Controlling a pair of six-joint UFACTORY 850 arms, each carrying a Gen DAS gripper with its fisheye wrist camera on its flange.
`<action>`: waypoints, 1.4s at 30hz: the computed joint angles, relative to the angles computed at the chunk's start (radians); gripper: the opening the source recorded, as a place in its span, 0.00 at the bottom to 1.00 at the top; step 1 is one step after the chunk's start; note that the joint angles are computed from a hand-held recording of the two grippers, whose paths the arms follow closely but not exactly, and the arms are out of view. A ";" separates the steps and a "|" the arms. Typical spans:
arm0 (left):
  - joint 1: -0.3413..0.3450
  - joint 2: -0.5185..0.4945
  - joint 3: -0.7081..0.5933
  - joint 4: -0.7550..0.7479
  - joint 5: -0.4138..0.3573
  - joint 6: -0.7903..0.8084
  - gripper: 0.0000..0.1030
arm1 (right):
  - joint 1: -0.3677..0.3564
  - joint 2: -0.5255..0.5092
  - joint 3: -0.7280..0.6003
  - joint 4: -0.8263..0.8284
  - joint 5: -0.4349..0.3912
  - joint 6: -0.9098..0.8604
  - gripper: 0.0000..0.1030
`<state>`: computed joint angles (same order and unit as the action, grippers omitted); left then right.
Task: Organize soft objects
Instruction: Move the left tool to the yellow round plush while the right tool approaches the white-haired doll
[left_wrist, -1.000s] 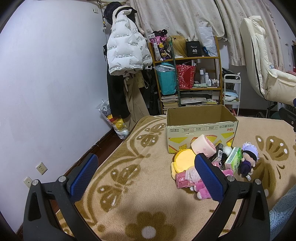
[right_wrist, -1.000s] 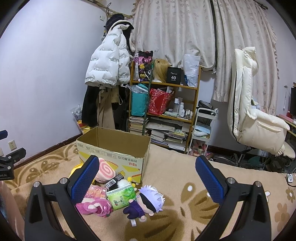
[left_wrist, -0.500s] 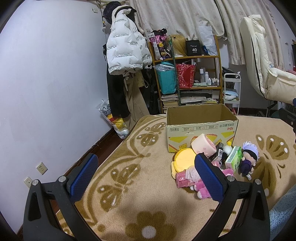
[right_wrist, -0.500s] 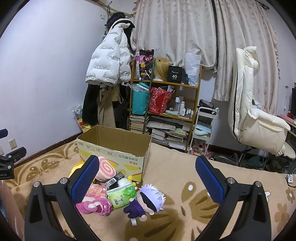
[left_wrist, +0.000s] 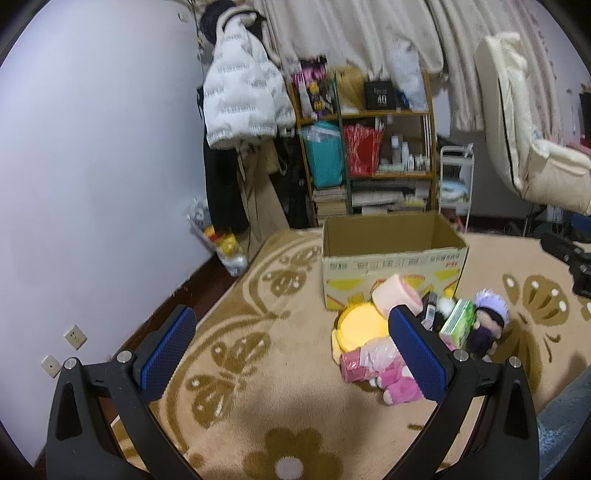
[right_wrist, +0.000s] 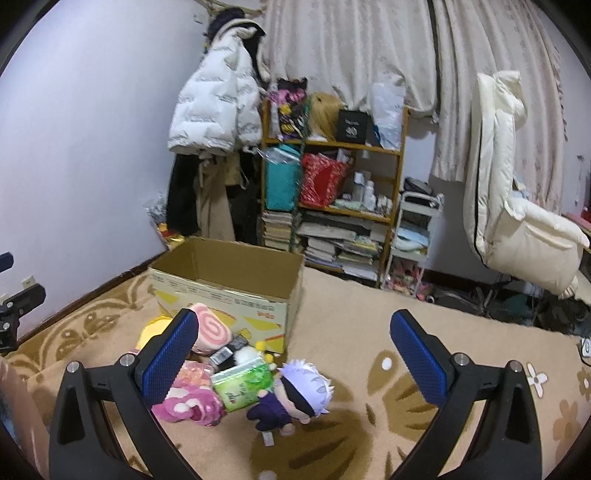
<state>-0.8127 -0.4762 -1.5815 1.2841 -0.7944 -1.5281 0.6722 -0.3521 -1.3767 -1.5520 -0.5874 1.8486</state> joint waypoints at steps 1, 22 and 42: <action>0.009 -0.013 -0.017 -0.030 0.008 0.025 1.00 | -0.008 -0.004 -0.006 0.025 0.013 -0.016 1.00; 0.107 -0.383 -0.546 -0.440 0.016 0.507 1.00 | -0.161 -0.145 -0.159 0.697 0.190 -0.501 1.00; 0.149 -0.637 -0.843 -0.748 -0.075 0.777 1.00 | -0.204 -0.321 -0.325 1.258 0.128 -1.001 0.99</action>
